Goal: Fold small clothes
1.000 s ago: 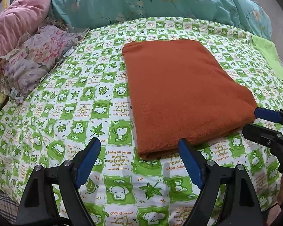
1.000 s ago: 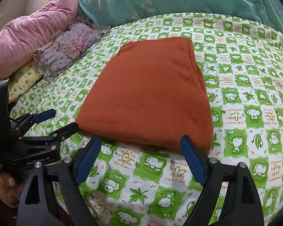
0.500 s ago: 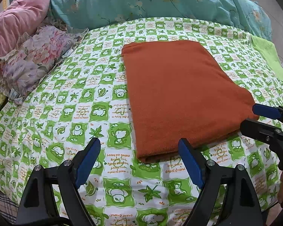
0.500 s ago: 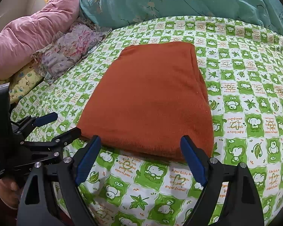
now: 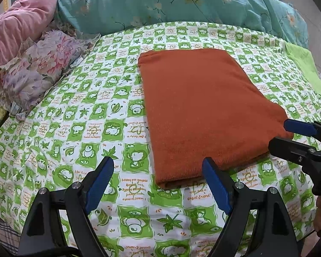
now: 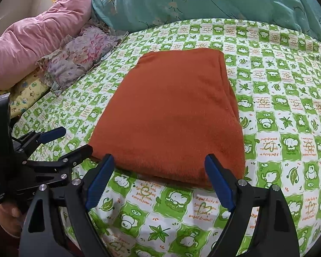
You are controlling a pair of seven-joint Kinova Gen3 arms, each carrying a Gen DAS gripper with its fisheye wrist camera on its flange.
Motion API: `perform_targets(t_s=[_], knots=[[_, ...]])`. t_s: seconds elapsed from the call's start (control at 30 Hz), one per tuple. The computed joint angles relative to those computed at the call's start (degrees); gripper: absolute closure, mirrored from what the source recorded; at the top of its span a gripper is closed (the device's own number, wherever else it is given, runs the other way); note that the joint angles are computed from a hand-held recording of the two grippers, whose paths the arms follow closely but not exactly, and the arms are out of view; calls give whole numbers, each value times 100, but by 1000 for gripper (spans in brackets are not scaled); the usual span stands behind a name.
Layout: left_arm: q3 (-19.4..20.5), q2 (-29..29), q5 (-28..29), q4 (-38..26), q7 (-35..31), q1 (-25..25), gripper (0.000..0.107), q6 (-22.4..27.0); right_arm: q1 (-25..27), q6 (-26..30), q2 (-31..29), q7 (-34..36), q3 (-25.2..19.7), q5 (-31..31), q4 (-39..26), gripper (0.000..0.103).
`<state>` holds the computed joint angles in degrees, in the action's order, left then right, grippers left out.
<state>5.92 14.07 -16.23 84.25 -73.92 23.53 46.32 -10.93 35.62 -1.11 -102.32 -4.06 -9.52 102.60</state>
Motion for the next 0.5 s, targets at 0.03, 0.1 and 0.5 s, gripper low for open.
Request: perform_targets(t_s=[0.03, 0.1, 0.5], knots=[[1, 2, 0, -7, -2, 1, 23, -1, -2, 5, 6, -6, -1, 2, -9, 17], [1, 8, 5, -27, -3, 0, 22, 7, -8, 8, 5, -37, -8, 27, -10, 17], [-2, 1, 31, -38, -18, -16, 22, 10, -9, -4, 48, -50, -3, 45, -30, 17]])
